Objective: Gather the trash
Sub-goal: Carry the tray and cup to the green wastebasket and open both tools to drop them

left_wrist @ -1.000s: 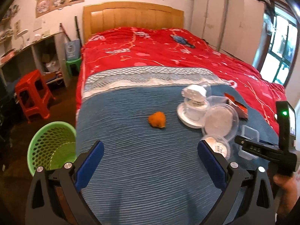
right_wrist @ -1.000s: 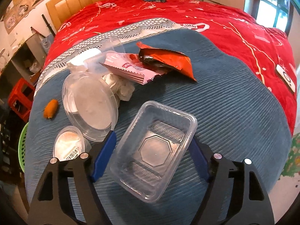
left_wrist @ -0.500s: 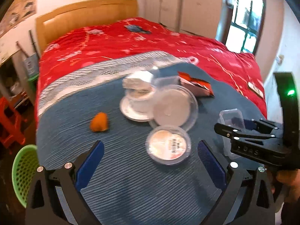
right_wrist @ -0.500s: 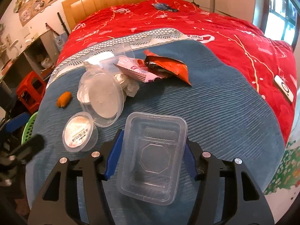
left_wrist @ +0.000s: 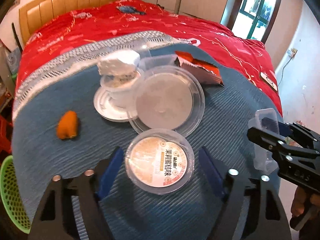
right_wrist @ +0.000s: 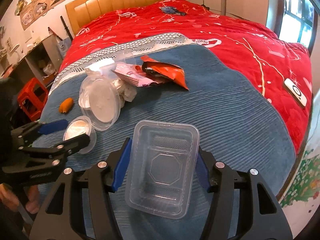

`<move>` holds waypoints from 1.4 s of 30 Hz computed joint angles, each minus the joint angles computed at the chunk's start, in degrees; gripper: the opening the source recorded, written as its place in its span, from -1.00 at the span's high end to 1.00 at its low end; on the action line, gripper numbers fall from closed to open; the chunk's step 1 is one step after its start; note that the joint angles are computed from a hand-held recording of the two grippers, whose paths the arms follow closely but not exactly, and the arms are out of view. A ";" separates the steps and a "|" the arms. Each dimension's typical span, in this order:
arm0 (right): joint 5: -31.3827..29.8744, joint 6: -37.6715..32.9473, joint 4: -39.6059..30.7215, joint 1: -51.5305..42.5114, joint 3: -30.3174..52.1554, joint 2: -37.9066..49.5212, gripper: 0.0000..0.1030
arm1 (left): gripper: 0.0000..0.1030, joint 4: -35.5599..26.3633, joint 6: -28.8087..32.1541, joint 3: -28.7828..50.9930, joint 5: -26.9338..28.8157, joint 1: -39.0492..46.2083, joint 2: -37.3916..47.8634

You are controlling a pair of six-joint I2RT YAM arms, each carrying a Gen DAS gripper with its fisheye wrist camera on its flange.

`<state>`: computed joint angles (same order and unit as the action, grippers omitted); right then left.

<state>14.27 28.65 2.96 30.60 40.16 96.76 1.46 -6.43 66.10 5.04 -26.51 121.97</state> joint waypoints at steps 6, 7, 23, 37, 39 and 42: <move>0.43 0.02 -0.52 0.72 -1.15 -2.40 -0.13 | -0.31 3.74 -0.57 -4.02 0.08 0.51 -2.12; 0.51 0.05 -0.62 1.00 -1.14 -2.70 -0.13 | -0.31 4.61 -0.92 -5.64 0.06 0.83 -3.51; -9.42 -3.04 -4.25 11.14 16.73 6.52 -0.13 | -0.31 10.50 0.13 -30.73 -4.89 22.61 -31.32; -16.73 -7.76 -20.32 19.42 58.41 33.43 -0.13 | -0.32 14.13 7.44 -21.38 -3.15 49.40 -11.89; -16.84 -8.22 -23.28 20.17 64.69 37.27 -0.13 | -0.32 14.11 7.54 -19.43 -2.54 50.89 -8.82; -18.09 -8.57 -29.81 21.10 78.06 45.44 -0.13 | -0.33 14.16 7.75 -16.97 -1.96 53.02 -4.63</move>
